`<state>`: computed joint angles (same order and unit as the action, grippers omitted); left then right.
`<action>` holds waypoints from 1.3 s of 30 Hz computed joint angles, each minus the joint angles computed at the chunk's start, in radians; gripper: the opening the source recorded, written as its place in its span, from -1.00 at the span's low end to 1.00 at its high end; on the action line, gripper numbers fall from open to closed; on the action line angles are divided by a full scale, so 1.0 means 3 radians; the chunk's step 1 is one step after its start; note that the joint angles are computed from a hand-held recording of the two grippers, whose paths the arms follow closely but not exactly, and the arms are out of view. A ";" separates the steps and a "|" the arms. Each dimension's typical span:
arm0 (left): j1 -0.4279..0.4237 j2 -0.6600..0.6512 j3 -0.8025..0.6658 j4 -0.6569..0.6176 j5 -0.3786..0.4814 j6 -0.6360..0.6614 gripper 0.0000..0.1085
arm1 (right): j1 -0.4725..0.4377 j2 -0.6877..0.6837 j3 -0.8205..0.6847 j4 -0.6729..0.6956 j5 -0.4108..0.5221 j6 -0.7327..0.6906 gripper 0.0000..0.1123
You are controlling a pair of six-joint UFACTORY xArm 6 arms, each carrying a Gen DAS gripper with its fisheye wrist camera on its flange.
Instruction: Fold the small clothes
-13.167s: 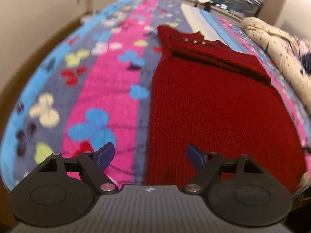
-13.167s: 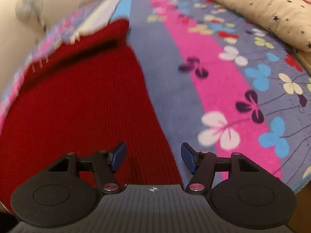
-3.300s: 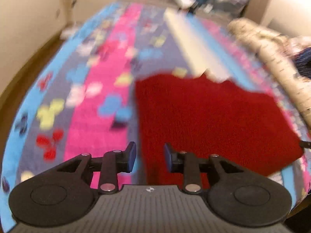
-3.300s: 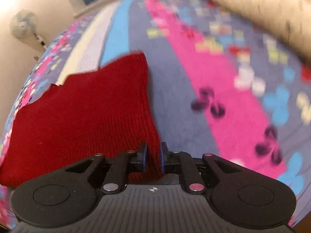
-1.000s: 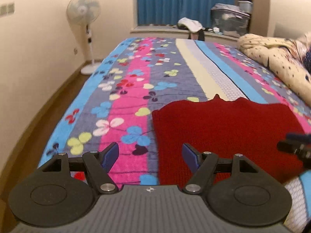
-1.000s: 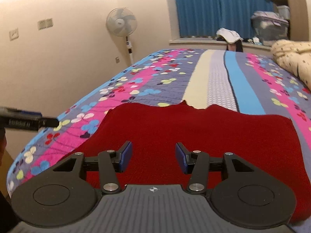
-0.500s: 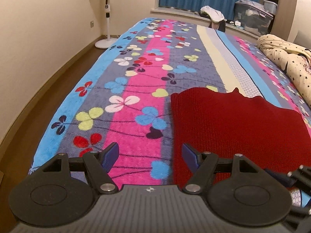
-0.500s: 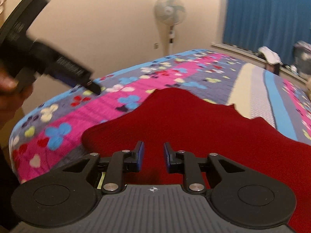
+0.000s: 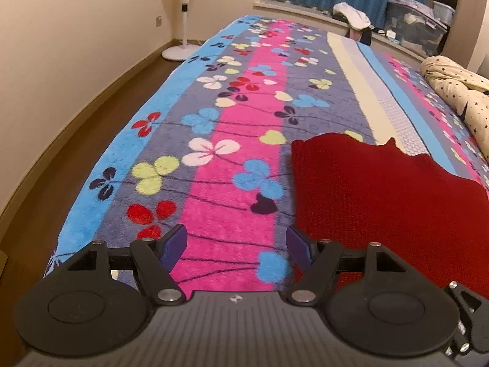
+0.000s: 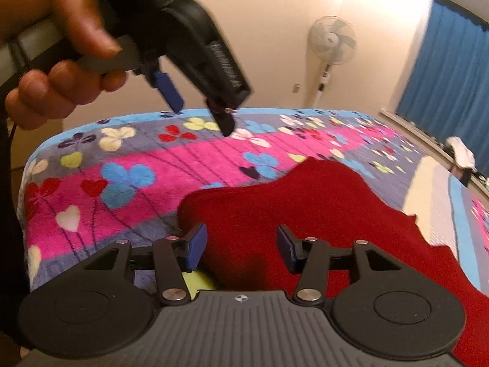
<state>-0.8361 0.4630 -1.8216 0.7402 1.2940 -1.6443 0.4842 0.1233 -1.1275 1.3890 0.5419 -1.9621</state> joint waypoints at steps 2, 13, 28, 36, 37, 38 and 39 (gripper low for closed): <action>0.0011 -0.0009 0.0013 -0.0024 0.0010 0.0003 0.41 | 0.0051 0.0034 -0.0014 -0.0050 -0.0021 -0.0036 -0.05; 0.0062 -0.0008 0.0027 -0.0065 -0.0062 0.0013 0.41 | 0.0258 0.0196 -0.0033 -0.0096 -0.0318 -0.0474 0.01; 0.0440 -0.0430 0.0873 -0.0188 -0.1526 -0.0570 0.55 | 0.0101 0.0192 -0.0316 -0.0337 -0.0002 0.0164 -0.70; 0.0915 -0.0118 0.0956 -0.0963 -0.2983 -0.0086 0.62 | -0.0009 0.0138 -0.0457 -0.0255 0.0095 0.0541 -0.72; 0.0945 -0.0031 0.0910 -0.1212 -0.3096 0.0139 0.62 | -0.0011 0.0129 -0.0452 -0.0248 0.0090 0.0538 -0.72; 0.0970 0.0046 0.0884 -0.1471 -0.3241 0.0390 0.62 | -0.0014 0.0116 -0.0437 -0.0234 0.0086 0.0524 -0.72; 0.0990 0.0136 0.0832 -0.1732 -0.3373 0.0665 0.62 | -0.0020 0.0109 -0.0431 -0.0222 0.0091 0.0507 -0.72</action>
<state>-0.5391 0.5037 -1.5721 0.2207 0.2820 -1.4448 0.4781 0.1559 -1.2569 1.3224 0.5692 -1.8101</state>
